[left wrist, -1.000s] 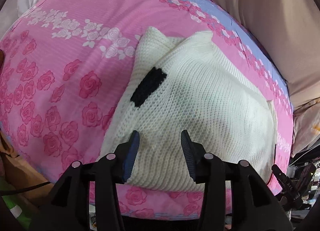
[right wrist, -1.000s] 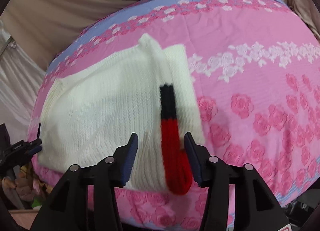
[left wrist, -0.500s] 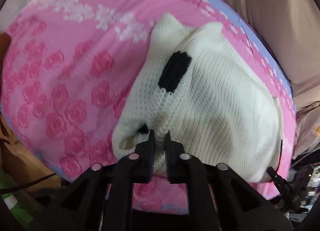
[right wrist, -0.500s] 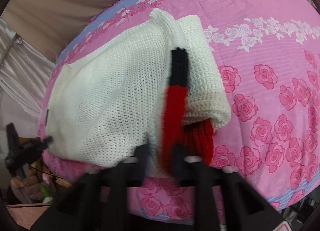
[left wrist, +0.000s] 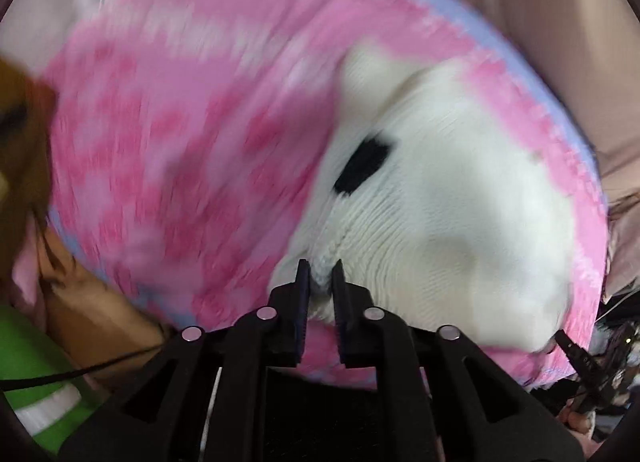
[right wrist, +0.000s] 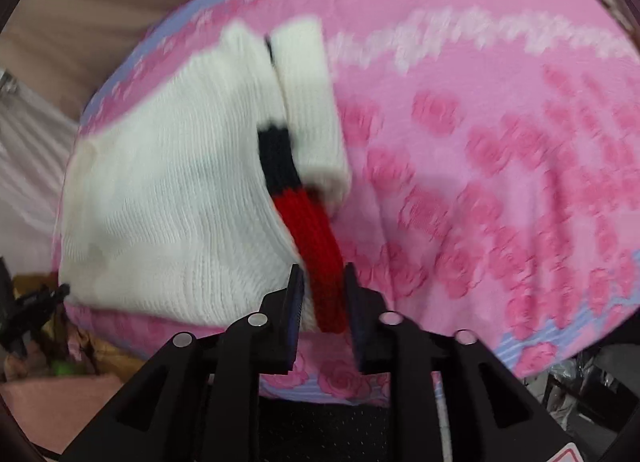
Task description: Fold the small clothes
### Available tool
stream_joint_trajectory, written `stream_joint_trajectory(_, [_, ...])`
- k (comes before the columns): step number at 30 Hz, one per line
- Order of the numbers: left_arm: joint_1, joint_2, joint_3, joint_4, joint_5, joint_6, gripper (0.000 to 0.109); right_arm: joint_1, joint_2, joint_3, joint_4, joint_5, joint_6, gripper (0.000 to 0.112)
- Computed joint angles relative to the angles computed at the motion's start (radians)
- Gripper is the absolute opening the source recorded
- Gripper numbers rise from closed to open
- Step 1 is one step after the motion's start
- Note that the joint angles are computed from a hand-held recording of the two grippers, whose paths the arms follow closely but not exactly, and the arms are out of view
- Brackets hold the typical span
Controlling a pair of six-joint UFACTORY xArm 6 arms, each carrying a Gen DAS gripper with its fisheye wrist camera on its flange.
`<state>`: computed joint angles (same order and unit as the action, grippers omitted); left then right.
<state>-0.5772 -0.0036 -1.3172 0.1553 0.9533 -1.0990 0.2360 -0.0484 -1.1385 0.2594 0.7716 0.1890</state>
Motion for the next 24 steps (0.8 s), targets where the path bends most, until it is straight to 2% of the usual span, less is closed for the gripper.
stream_joint_trajectory(1, [-0.009, 0.027, -0.066, 0.059, 0.012, -0.007, 0.013, 0.009, 0.004, -0.022, -0.044, -0.040, 0.018, 0.031])
stream_joint_trajectory(3, [-0.008, 0.083, -0.157, 0.098, 0.004, 0.002, 0.023, 0.021, 0.045, -0.088, -0.032, -0.065, -0.013, 0.033])
stream_joint_trajectory(7, [0.030, 0.241, -0.327, 0.048, -0.079, 0.050, 0.025, 0.068, 0.214, -0.289, 0.012, -0.085, -0.087, 0.032])
stream_joint_trajectory(8, [0.033, 0.294, -0.385, 0.048, -0.065, 0.063, 0.027, 0.073, 0.243, -0.319, 0.016, -0.085, -0.103, 0.032])
stream_joint_trajectory(10, [0.042, 0.430, -0.537, 0.065, 0.047, 0.092, 0.027, 0.086, 0.341, -0.412, 0.013, -0.069, -0.103, 0.032])
stream_joint_trajectory(12, [0.058, 0.505, -0.601, 0.027, 0.104, 0.122, 0.027, 0.093, 0.413, -0.483, -0.041, -0.032, -0.067, 0.030])
stream_joint_trajectory(13, [0.065, 0.527, -0.611, 0.022, 0.121, 0.126, 0.027, 0.091, 0.463, -0.527, -0.097, -0.003, -0.041, 0.027])
stream_joint_trajectory(14, [0.070, 0.525, -0.584, 0.032, 0.096, 0.119, 0.028, 0.087, 0.483, -0.538, -0.111, 0.014, -0.034, 0.021])
stream_joint_trajectory(15, [0.071, 0.506, -0.551, 0.047, 0.069, 0.110, 0.028, 0.079, 0.487, -0.532, -0.084, -0.006, -0.051, 0.020])
stream_joint_trajectory(17, [0.073, 0.497, -0.554, 0.029, 0.079, 0.119, 0.027, 0.069, 0.483, -0.559, -0.091, 0.031, -0.023, 0.020])
stream_joint_trajectory(19, [0.075, 0.476, -0.532, 0.019, 0.065, 0.122, 0.027, 0.067, 0.448, -0.535, -0.115, -0.011, -0.004, 0.029])
stream_joint_trajectory(21, [0.078, 0.465, -0.512, 0.012, 0.055, 0.121, 0.027, 0.059, 0.440, -0.526, -0.140, -0.033, 0.028, 0.047])
stream_joint_trajectory(24, [0.079, 0.470, -0.517, 0.012, 0.054, 0.115, 0.028, 0.036, 0.495, -0.574, -0.095, -0.006, 0.036, 0.047])
